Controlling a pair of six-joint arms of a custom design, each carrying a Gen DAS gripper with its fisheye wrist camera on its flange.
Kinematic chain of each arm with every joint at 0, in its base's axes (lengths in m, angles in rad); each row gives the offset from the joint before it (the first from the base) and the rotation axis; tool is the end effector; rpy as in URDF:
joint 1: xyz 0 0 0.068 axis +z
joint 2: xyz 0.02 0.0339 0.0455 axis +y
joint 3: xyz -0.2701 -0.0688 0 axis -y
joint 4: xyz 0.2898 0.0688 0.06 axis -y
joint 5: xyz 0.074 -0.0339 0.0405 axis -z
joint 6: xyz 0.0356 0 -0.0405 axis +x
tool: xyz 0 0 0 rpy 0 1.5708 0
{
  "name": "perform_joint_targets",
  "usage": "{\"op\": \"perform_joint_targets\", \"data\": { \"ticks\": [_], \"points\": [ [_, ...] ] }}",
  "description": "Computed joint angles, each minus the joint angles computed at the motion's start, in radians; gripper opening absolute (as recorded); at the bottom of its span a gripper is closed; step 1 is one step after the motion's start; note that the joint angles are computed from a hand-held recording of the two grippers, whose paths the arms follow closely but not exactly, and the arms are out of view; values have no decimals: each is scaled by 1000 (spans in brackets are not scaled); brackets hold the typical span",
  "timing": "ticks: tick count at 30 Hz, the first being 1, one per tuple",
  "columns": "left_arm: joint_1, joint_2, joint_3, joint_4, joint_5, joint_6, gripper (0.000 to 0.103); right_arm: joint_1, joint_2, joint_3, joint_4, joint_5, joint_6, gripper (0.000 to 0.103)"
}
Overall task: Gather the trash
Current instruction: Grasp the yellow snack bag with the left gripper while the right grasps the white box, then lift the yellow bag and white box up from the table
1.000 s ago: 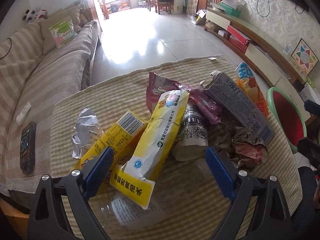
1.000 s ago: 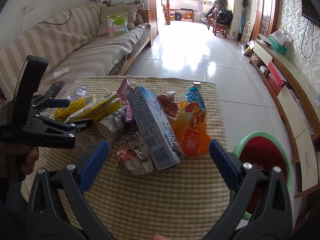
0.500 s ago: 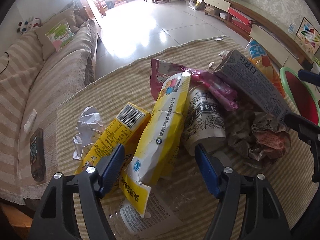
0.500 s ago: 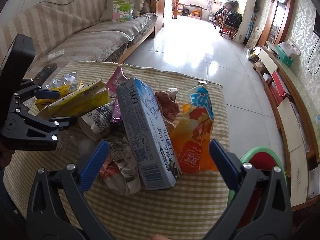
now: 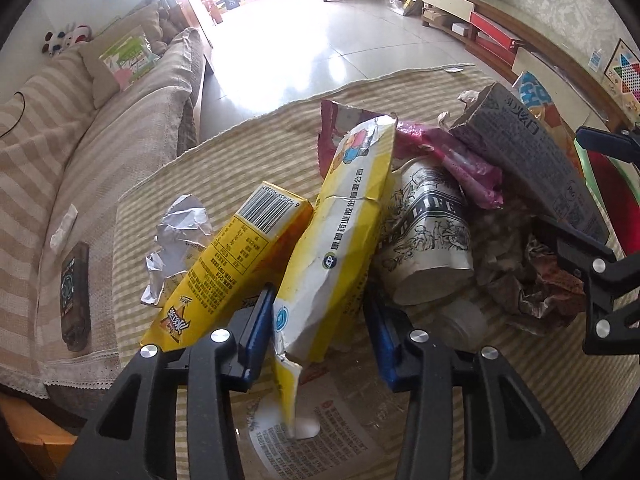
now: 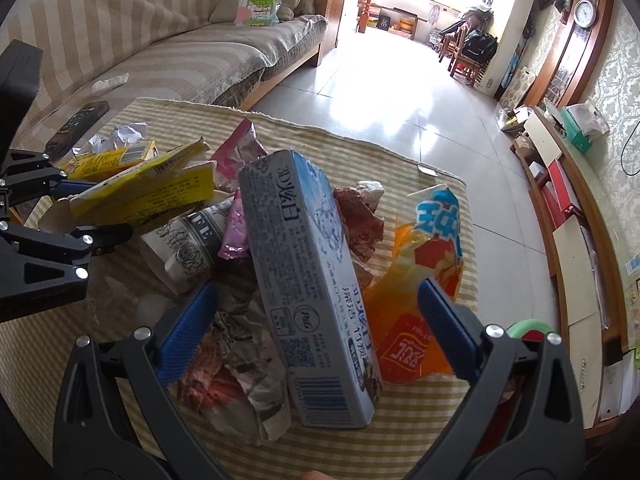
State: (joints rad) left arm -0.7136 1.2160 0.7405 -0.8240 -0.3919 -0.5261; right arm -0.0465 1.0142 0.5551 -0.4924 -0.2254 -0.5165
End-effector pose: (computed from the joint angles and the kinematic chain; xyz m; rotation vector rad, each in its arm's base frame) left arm 0.1903 -0.1468 0.1845 0.1791 2.6828 0.2212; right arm 0.2269 -0.0026 0.1797 -0.6666 2.3974 0.0494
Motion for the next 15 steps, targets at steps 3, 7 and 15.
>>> {"op": "perform_joint_targets", "data": {
  "ticks": [3,7,15],
  "points": [
    [-9,-38,-10,-9,-12,-10,41,13,49,22,-2,8,7,71],
    [-4,-87,-22,-6,2,-22,41,2,82,43,-29,-3,12,46],
    [-20,-197,-31,-43,-27,-60,41,-67,-38,56,-100,-80,3,39]
  ]
}}
